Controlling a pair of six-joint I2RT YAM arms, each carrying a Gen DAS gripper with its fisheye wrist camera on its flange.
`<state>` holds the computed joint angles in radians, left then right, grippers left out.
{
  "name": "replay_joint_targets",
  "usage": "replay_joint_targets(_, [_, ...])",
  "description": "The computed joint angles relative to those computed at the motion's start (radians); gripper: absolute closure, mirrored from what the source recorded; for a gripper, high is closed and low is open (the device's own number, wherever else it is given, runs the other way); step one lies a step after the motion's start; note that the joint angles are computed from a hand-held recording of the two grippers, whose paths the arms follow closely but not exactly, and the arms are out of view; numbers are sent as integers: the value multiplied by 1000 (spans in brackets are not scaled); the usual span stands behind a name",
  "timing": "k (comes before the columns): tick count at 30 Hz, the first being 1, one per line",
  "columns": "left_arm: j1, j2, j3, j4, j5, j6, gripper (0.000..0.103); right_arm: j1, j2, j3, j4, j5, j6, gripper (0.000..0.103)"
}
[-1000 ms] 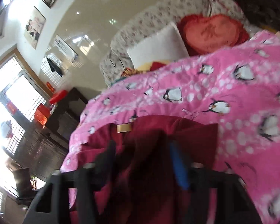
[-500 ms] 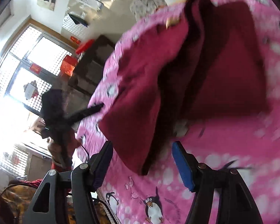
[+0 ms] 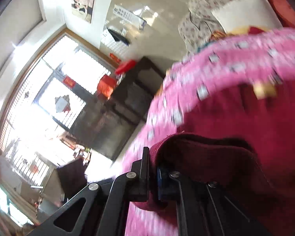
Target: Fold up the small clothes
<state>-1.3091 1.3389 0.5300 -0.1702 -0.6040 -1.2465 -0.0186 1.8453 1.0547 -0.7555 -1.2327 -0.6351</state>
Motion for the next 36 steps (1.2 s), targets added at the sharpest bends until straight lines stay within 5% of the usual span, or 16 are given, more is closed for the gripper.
replay_joint_targets(2, [41, -1, -4, 28, 12, 39, 40, 82, 39, 20, 285, 19, 297, 88])
replay_joint_targets(4, [82, -1, -18, 74, 28, 79, 40, 148, 139, 98, 418, 80, 465, 38])
replay_joint_targets(5, [104, 3, -23, 88, 40, 91, 40, 165, 155, 100, 474, 107, 538, 37])
replay_joint_targets(7, [157, 17, -32, 127, 74, 135, 40, 148, 186, 145, 394, 66, 507, 37])
replay_joint_targets(10, [218, 49, -30, 150, 100, 191, 40, 35, 95, 101, 218, 22, 277, 37])
replay_joint_targets(12, [280, 82, -31, 188, 140, 225, 40, -70, 14, 69, 101, 69, 103, 37])
replay_joint_targets(14, [347, 117, -30, 242, 180, 256, 40, -188, -88, 4, 126, 161, 21, 37])
replay_joint_targets(17, [428, 185, -13, 326, 233, 308, 40, -289, -201, -102, 366, 351, 30, 37])
replay_joint_targets(20, [471, 263, 33, 358, 259, 326, 40, -304, -124, -54, 425, 469, 52, 37])
replay_joint_targets(24, [492, 301, 42, 428, 279, 319, 40, -242, 31, 27, 483, 501, 104, 37])
replay_joint_targets(26, [497, 306, 42, 450, 285, 319, 42, -202, 56, 19, 558, 544, 126, 53])
replay_joint_targets(28, [499, 323, 72, 430, 294, 334, 62, -154, 101, 41, 597, 610, 160, 93])
replay_joint_targets(31, [488, 353, 160, 320, 269, 391, 86, -172, 107, 41, 617, 560, 207, 95])
replay_joint_targets(36, [507, 305, 222, 263, 233, 462, 90, -280, -36, -41, 657, 443, 231, 95])
